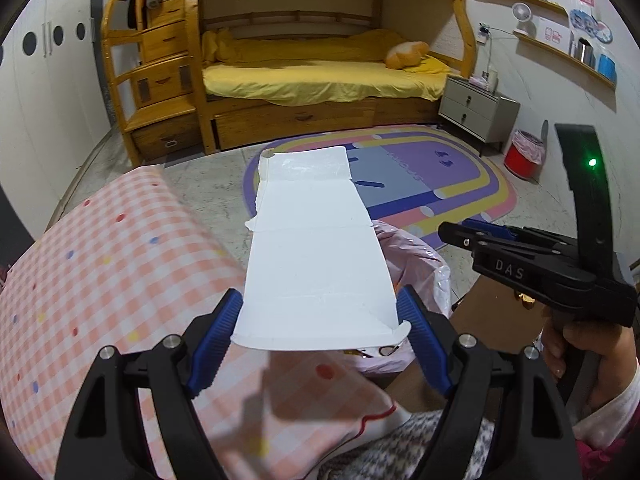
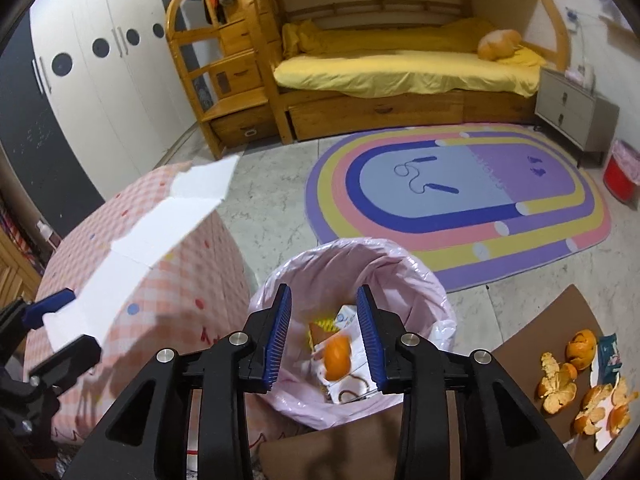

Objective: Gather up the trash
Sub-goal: 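Carry orange and paper over the pink bin and open both tools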

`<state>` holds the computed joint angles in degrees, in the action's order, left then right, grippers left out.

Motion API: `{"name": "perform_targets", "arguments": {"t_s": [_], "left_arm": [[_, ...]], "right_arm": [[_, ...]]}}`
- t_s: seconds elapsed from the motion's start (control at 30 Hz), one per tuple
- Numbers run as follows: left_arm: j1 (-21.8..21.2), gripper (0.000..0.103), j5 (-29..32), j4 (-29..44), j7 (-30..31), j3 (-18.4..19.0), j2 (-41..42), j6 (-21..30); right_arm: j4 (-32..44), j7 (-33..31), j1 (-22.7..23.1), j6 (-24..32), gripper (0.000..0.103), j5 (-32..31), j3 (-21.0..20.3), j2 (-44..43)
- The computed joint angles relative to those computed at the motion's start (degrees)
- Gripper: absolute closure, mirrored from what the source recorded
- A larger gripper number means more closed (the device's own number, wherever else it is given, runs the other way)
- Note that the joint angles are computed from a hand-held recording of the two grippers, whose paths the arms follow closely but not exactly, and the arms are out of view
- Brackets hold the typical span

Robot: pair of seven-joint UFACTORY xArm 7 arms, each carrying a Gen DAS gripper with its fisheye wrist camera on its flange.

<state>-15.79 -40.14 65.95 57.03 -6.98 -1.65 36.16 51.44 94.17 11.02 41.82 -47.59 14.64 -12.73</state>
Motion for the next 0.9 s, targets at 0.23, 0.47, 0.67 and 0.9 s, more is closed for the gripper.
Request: {"name": "perform_targets", "arguments": {"t_s": [0.23, 0.47, 0.67, 0.9], "left_arm": [[-1.9, 0.022, 0.1, 3.5, 0.6, -2.6, 4.5, 0.3], [-1.6, 0.008, 0.2, 3.5, 0.6, -3.4, 5.0, -2.8], [1.1, 0.007, 4.5, 1.6, -5.1, -0.4, 1.2, -2.2], [5.3, 0.007, 13.5, -1.5, -14.0, 3.8, -5.9, 0.8]], "right_arm": [[-4.8, 5.5, -1.7, 2.2, 0.066, -1.9, 1.8, -8.2], [-6.6, 6.9, -3.6, 3.1, 0.062, -0.1, 5.3, -12.9], [-3.1, 2.4, -2.0, 5.1, 0.051, 4.1, 7.3, -11.4], [8.4, -2.6, 1.9, 11.2, 0.015, 3.7, 10.7, -4.0]]}}
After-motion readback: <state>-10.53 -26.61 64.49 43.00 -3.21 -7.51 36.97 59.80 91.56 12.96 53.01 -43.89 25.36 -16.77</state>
